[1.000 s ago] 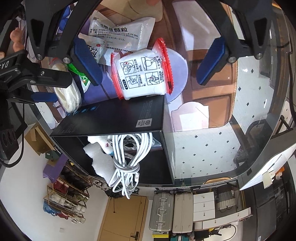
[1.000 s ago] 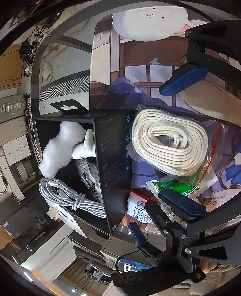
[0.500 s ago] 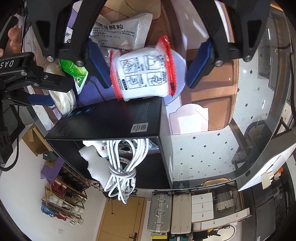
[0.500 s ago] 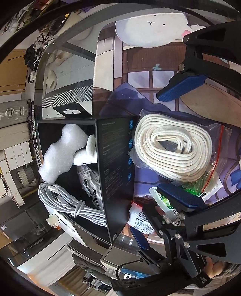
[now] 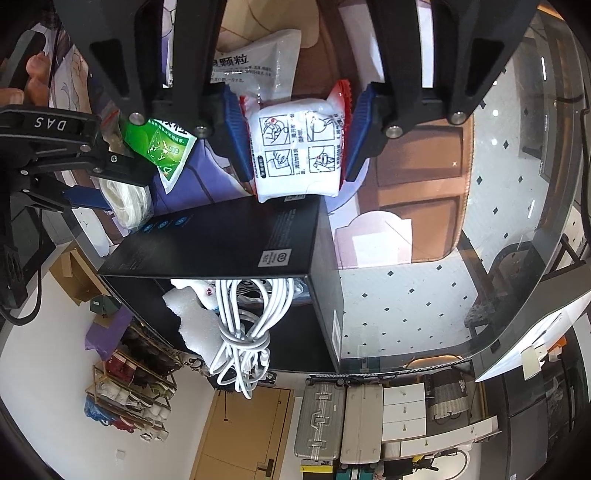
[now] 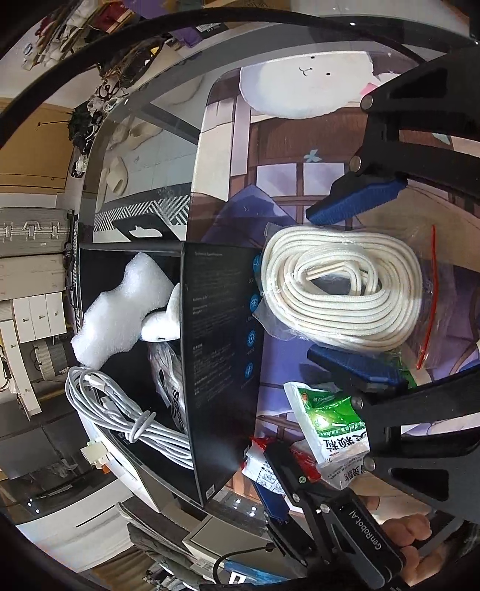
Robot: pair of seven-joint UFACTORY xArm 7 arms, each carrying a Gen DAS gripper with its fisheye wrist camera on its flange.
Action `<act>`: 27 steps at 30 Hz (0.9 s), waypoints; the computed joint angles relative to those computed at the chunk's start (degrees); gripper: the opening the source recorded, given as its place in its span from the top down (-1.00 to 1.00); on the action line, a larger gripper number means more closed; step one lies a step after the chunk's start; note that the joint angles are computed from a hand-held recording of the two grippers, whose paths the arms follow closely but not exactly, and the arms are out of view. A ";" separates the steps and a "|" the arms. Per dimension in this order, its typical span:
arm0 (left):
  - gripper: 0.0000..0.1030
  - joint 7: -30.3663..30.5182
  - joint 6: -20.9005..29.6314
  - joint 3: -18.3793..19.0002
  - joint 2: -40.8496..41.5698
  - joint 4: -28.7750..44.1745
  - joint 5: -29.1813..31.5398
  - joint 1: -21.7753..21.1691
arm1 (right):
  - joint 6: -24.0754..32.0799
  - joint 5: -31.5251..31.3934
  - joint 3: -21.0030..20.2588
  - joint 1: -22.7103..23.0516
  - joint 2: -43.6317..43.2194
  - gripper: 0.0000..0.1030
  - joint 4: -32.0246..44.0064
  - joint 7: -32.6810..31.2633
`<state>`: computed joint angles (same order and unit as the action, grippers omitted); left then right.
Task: Organize soft objects
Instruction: 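Close the left tool on the red-edged white packet while the right tool grips the bagged cream rope, then lift and carry the white packet and the rope bag over the black box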
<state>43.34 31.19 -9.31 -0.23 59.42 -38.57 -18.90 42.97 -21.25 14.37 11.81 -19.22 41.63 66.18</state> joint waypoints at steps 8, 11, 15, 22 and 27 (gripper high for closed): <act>0.10 1.58 0.65 0.22 -1.19 -1.03 -3.11 -0.04 | -1.66 1.33 -0.68 0.35 -3.06 0.25 -2.73 -1.53; 0.10 2.23 0.16 0.41 -2.12 -1.82 -4.08 -0.29 | -4.53 3.08 -1.12 0.35 -4.79 0.30 -4.68 -2.67; 0.10 2.07 -0.27 0.83 -3.07 -2.34 -4.01 -0.60 | -5.06 3.18 0.40 -0.45 -5.78 0.30 -5.24 -2.28; 0.10 1.40 -1.23 1.31 -4.70 -3.58 -3.29 -1.25 | -7.09 5.09 1.16 -0.79 -10.75 0.30 -8.20 -2.98; 0.10 0.76 -2.06 1.50 -6.03 -4.61 -2.37 -1.98 | -8.78 6.37 1.24 -0.58 -12.20 0.30 -8.55 -4.19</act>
<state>44.10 29.13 -7.81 -6.26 54.81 -40.94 -20.88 34.18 -14.88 15.61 11.23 -31.41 33.08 61.99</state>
